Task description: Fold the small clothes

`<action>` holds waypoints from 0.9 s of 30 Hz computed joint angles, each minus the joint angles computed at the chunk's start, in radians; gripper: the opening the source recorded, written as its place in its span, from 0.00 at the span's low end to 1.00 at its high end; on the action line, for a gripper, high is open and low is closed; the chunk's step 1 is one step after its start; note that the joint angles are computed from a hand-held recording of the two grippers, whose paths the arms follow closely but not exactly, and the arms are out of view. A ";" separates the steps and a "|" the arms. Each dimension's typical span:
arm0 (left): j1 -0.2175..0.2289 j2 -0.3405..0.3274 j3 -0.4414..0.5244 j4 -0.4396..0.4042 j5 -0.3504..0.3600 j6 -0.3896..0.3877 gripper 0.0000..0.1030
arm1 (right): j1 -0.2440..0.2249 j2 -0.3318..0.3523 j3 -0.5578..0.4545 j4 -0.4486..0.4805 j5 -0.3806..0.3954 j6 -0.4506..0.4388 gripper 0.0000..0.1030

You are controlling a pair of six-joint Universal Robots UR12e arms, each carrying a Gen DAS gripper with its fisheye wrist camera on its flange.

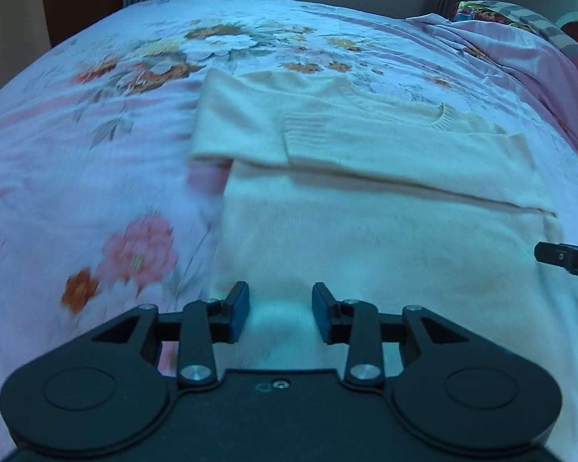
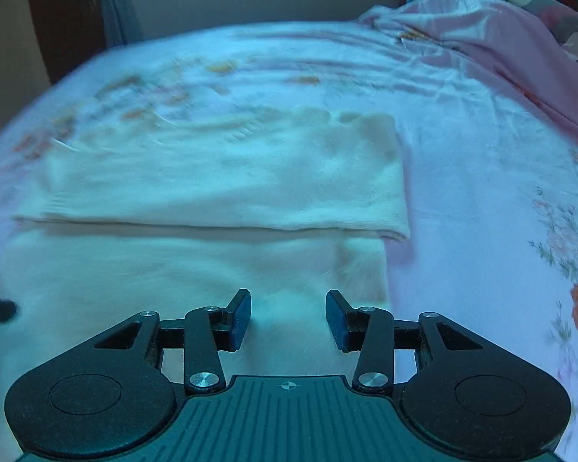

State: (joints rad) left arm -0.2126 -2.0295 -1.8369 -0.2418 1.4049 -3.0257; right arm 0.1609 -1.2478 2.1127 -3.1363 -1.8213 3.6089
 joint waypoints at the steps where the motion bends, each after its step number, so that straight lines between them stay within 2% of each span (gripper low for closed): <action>1: 0.002 0.009 -0.010 -0.005 -0.001 0.004 0.33 | 0.012 -0.010 0.011 -0.014 -0.001 -0.002 0.42; 3: 0.006 0.025 -0.037 -0.003 -0.001 0.009 0.34 | 0.032 -0.024 0.029 0.009 0.012 -0.022 0.42; 5: 0.010 0.041 -0.070 0.011 0.000 0.019 0.35 | 0.052 -0.032 0.046 0.046 0.023 -0.003 0.42; 8: 0.020 0.074 -0.122 0.029 -0.011 0.056 0.37 | 0.089 -0.044 0.078 0.033 -0.018 0.003 0.42; 11: 0.034 0.106 -0.159 0.017 -0.030 0.082 0.38 | 0.101 -0.075 0.112 0.017 0.008 0.061 0.42; 15: 0.049 0.137 -0.195 0.006 -0.047 0.088 0.39 | 0.135 -0.094 0.136 0.014 -0.017 0.090 0.42; 18: 0.048 0.156 -0.212 0.001 -0.042 0.090 0.40 | 0.157 -0.104 0.157 -0.045 -0.034 0.142 0.42; 21: 0.047 0.168 -0.227 0.002 -0.024 0.088 0.42 | 0.172 -0.111 0.139 0.061 -0.026 0.114 0.42; 23: 0.048 0.177 -0.239 0.009 -0.021 0.088 0.42 | 0.193 -0.112 0.143 0.054 -0.060 0.101 0.42; 27: 0.053 0.195 -0.258 0.005 -0.018 0.078 0.44 | 0.212 -0.128 0.168 0.016 -0.076 0.148 0.42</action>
State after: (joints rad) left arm -0.1594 -1.8345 -2.0951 -0.2373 1.3872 -2.9477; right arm 0.3731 -1.3762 2.2804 -3.1198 -1.8977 3.7568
